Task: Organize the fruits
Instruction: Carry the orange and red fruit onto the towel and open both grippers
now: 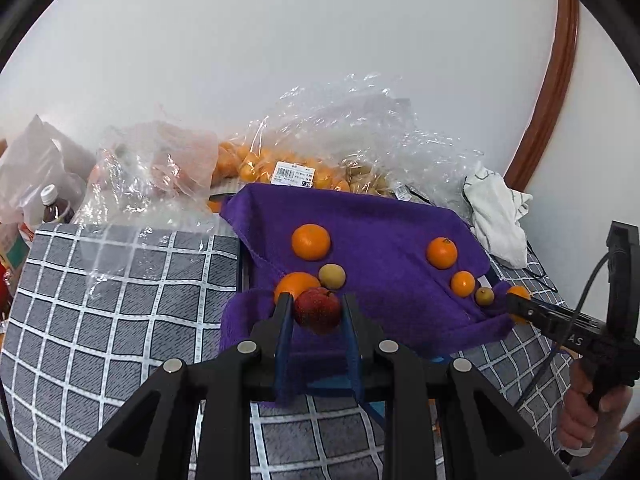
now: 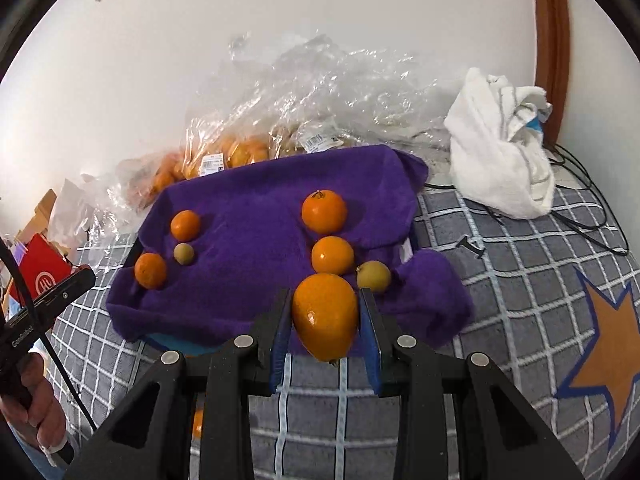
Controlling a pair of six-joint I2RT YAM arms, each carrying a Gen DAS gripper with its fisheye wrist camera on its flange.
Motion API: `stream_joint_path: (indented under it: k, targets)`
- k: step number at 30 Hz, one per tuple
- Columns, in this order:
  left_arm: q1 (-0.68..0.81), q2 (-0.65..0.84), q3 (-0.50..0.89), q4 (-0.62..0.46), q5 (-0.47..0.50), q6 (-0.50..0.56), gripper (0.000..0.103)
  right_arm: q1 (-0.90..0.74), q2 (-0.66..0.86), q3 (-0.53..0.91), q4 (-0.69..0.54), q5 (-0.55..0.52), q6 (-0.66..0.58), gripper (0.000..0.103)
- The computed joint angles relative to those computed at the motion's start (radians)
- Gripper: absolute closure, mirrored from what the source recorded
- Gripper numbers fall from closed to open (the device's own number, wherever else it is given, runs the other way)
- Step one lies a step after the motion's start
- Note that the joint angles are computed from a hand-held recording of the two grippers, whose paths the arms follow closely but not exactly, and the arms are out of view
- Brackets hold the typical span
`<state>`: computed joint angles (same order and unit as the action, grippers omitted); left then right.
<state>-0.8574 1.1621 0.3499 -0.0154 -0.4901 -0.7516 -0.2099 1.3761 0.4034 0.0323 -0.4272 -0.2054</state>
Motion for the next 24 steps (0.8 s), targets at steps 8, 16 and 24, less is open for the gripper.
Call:
stream_joint_path:
  k: [8,16,24]
  targets:
    - [0.059,0.107,-0.036,0.169,0.075,0.053,0.08,0.094,0.141,0.03,0.113,0.09,0.038,0.071]
    - [0.106,0.123,-0.067,0.248,0.132,0.075,0.08,0.125,0.215,0.045,0.154,0.118,0.037,0.071]
    - [0.127,0.156,-0.089,0.311,0.159,0.09,0.08,0.166,0.268,0.056,0.191,0.162,0.037,0.071]
